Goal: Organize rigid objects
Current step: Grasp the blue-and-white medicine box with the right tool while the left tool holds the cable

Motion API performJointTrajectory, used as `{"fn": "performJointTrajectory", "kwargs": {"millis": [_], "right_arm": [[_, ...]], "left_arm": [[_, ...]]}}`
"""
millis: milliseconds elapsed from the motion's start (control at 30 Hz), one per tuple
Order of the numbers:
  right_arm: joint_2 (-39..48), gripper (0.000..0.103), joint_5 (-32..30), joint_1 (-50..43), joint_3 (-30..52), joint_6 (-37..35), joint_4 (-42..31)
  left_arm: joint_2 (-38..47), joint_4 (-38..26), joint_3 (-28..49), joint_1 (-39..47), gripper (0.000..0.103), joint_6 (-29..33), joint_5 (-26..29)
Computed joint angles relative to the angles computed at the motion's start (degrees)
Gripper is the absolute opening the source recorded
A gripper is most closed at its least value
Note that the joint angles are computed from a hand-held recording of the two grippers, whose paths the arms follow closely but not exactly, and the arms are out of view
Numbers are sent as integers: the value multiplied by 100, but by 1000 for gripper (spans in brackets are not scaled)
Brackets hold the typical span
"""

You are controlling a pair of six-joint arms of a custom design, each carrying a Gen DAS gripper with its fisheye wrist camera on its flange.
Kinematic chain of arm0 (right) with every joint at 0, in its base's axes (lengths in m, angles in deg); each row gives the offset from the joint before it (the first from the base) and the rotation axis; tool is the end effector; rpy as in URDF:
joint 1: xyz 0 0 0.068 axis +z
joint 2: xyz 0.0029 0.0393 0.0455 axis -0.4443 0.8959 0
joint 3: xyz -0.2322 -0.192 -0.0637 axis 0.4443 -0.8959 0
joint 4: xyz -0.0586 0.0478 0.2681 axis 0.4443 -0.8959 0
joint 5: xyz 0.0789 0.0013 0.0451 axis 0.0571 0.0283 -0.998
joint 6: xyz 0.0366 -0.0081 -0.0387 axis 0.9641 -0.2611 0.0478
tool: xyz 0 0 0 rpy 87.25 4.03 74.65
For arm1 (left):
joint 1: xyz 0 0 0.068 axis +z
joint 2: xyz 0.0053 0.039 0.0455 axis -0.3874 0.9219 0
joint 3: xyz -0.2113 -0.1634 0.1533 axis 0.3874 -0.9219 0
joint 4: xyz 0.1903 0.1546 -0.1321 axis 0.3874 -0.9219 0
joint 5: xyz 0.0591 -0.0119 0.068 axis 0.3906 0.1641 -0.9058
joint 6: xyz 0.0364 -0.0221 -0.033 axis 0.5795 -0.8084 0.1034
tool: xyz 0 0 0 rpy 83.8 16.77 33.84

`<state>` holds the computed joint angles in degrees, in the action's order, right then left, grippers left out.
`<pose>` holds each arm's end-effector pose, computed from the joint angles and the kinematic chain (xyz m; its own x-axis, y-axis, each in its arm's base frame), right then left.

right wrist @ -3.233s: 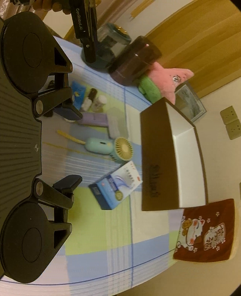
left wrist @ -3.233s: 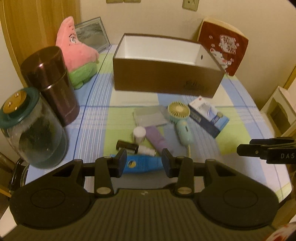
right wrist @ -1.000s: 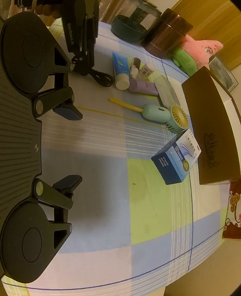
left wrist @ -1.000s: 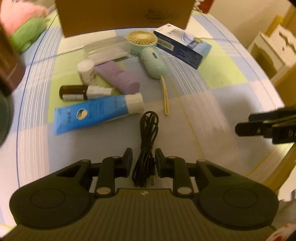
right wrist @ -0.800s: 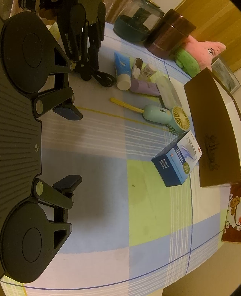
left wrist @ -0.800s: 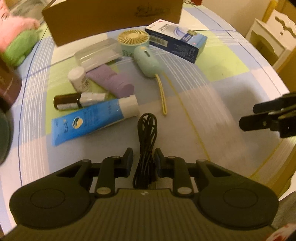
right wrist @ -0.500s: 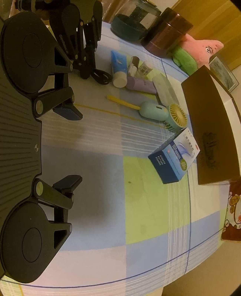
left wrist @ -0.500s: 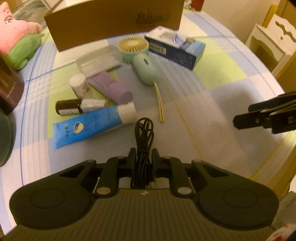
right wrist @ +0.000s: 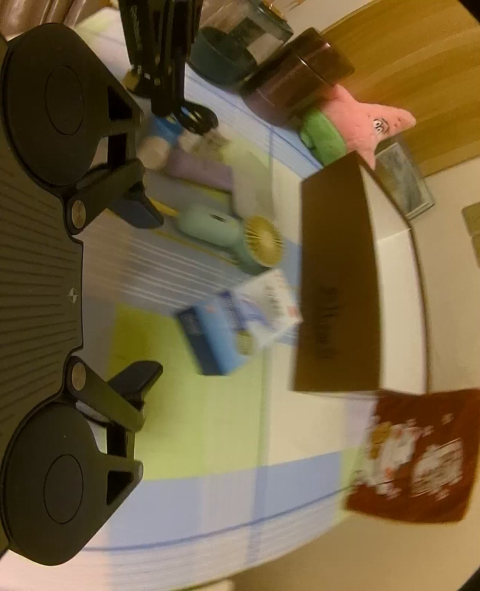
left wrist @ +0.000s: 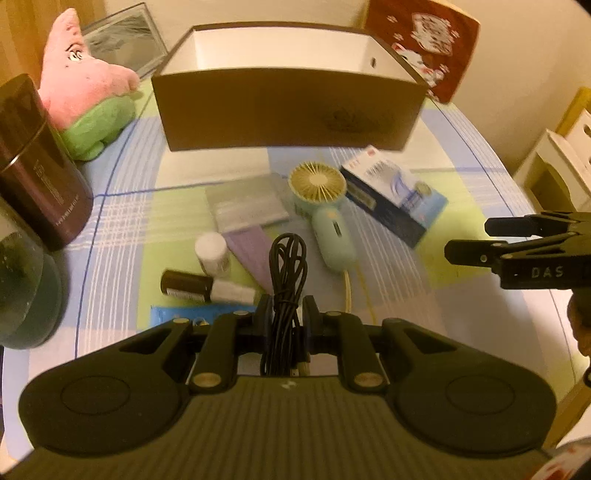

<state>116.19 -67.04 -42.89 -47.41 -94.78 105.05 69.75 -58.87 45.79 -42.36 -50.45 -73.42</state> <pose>0.2527 -0.0588 0.0697 -0.7729 0.0458 -0.6329 -0.1348 0.9628 0.2343 0.2768 -0.1000 0.0998 -0.8073 0.2553 -0.5321 0.3321 0.9418 -0.0521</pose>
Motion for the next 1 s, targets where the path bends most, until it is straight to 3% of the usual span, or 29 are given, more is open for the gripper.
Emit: {"fn": "performJointTrajectory", "kwargs": {"millis": [500, 767, 800, 833, 1000], "right_arm": [[1763, 81, 361, 496, 2316, -945, -866], [2271, 80, 659, 691, 2948, -1139, -1289], [2306, 77, 661, 687, 2991, -1177, -1346], [2335, 65, 642, 673, 3035, -1237, -1424], [2161, 64, 501, 550, 2897, -1318, -1405]], "left_arm": [[864, -512, 1314, -174, 15, -562, -618], [1127, -755, 1728, -266, 15, -748, -868], [1135, -773, 1750, -280, 15, -763, -895], [1139, -792, 1770, -291, 15, -775, -913], [1067, -855, 1806, -313, 15, -750, -947]]}}
